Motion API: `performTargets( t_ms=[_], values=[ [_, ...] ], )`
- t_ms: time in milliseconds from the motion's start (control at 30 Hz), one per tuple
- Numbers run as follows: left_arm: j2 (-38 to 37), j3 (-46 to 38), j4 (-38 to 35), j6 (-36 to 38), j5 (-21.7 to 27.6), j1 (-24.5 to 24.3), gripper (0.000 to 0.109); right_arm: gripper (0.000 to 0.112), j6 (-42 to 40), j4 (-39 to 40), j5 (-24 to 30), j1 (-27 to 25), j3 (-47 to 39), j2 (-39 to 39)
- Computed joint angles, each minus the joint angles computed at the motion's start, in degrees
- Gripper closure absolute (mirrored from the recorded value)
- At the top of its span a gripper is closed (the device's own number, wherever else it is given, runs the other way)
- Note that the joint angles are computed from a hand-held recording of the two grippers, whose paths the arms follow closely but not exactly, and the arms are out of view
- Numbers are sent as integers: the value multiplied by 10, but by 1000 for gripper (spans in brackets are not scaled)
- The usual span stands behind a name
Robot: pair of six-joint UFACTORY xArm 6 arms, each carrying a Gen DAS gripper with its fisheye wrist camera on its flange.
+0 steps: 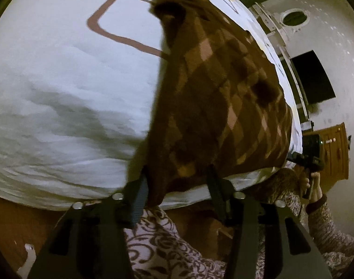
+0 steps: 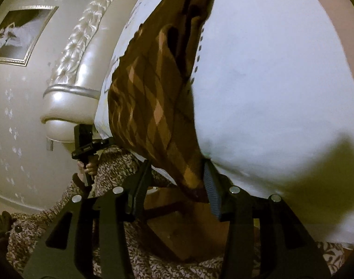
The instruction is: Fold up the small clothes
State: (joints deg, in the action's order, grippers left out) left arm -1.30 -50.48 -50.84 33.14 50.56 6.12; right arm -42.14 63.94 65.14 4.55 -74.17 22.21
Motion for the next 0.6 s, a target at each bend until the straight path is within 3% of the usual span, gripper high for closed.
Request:
performTargets(
  t_ms=[300, 367, 400, 433, 467, 500, 600],
  values=[
    [18, -20, 1, -14, 7, -16, 73, 71, 6, -12, 7, 16, -14, 12],
    [18, -18, -12, -15, 12, -11, 72, 84, 13, -26, 2, 23, -17, 15],
    [18, -17, -15, -15, 12, -11, 72, 98, 17, -32, -1, 26, -18, 17],
    [17, -16, -14, -16, 11, -12, 76, 107, 21, -36, -5, 28, -19, 18],
    [16, -15, -8, -18, 7, -13, 81, 107, 19, -35, -12, 31, -15, 15],
    [16, -15, -10, -15, 8, -13, 101, 108, 16, -34, -16, 31, -12, 11],
    [7, -10, -26, 13, 6, -16, 102, 108, 1, -5, -17, 29, 2, -5]
  ],
)
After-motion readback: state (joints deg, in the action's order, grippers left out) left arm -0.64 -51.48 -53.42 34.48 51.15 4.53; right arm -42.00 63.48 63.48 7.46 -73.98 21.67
